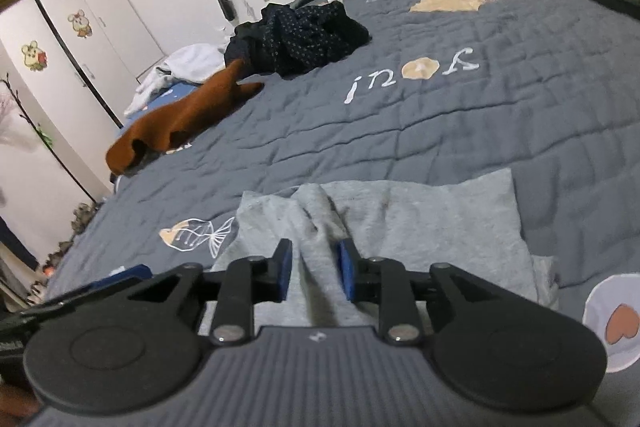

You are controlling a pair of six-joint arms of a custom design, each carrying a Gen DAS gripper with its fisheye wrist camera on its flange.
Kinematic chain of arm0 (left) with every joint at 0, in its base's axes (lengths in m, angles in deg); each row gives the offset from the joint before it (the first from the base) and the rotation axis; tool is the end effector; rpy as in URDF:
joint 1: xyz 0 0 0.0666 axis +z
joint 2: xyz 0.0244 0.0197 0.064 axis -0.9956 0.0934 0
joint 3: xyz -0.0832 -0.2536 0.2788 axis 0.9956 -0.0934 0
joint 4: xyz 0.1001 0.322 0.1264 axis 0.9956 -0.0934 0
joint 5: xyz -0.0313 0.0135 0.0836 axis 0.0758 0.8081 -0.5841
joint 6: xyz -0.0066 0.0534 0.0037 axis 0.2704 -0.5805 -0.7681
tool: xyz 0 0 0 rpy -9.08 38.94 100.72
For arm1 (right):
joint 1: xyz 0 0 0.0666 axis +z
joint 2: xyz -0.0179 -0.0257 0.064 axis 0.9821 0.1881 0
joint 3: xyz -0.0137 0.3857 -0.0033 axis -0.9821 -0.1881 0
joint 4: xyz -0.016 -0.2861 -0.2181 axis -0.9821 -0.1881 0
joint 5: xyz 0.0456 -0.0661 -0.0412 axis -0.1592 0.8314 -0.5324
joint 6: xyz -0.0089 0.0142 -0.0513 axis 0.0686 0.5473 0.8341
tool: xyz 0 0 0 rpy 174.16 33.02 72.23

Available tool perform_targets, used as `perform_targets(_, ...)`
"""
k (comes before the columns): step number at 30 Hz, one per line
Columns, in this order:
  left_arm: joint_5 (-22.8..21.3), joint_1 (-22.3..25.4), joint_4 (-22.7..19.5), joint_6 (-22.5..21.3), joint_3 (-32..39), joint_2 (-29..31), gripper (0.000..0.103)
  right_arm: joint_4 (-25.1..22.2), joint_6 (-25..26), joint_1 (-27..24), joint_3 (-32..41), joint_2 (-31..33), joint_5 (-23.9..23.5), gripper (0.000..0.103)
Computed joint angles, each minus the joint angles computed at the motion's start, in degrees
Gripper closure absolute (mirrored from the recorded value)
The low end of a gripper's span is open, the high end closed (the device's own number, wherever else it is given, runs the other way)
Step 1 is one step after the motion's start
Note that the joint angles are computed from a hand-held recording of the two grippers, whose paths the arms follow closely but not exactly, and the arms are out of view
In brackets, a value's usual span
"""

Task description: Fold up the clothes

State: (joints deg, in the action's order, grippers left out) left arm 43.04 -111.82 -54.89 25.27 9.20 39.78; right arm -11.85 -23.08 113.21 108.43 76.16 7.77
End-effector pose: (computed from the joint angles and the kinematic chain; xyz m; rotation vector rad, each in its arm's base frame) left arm 0.3842 -0.2142 0.3970 0.5426 2.1117 -0.8463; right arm 0.3083 0.1948 0.3983 0.4210 2.1855 0.4529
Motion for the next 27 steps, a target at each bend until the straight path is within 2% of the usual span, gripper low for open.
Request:
perform_targets(2, -0.08, -0.02, -0.06, -0.07, 0.01, -0.02, 0.015, 0.00, -1.02, -0.23, -0.37, 0.21, -0.08, 0.079)
perform_targets(4, -0.43, -0.06, 0.06, -0.19, -0.04, -0.13, 0.015, 0.13, -1.71, -0.28, -0.64, 0.27, 0.00, 0.084)
perform_targets(6, -0.78, 0.01, 0.30, 0.08, -0.11, -0.21, 0.015, 0.19, -1.17, 0.08, -0.47, 0.07, 0.44, 0.090)
perform_targets(10, -0.94, 0.59, 0.60, 0.94, 0.01, -0.17, 0.015, 1.22, 1.02, 1.17, 0.13, -0.53, -0.16, 0.094)
perform_targets(13, -0.91, 1.12, 0.92, 1.72, 0.22, -0.08, 0.015, 1.41, 4.57, 1.82, 1.20, -0.30, -5.01, 0.094)
perform_targets(19, -1.45, 1.62, 0.06, 2.84, 0.88, 0.41, 0.015, -1.87, 10.77, 3.14, 4.57, 2.85, -16.72, 0.094)
perform_targets(23, -1.73, 1.47, -0.37, 2.29, 1.02, 0.48, 0.015, -2.36, 9.81, 3.36, 4.63, 2.32, -14.73, 0.091)
perform_targets(27, -1.75, 1.60, -1.00, 2.28, 1.25, 0.71, 0.015, 1.17, 6.22, 1.11, 1.63, -2.34, -12.65, 0.090)
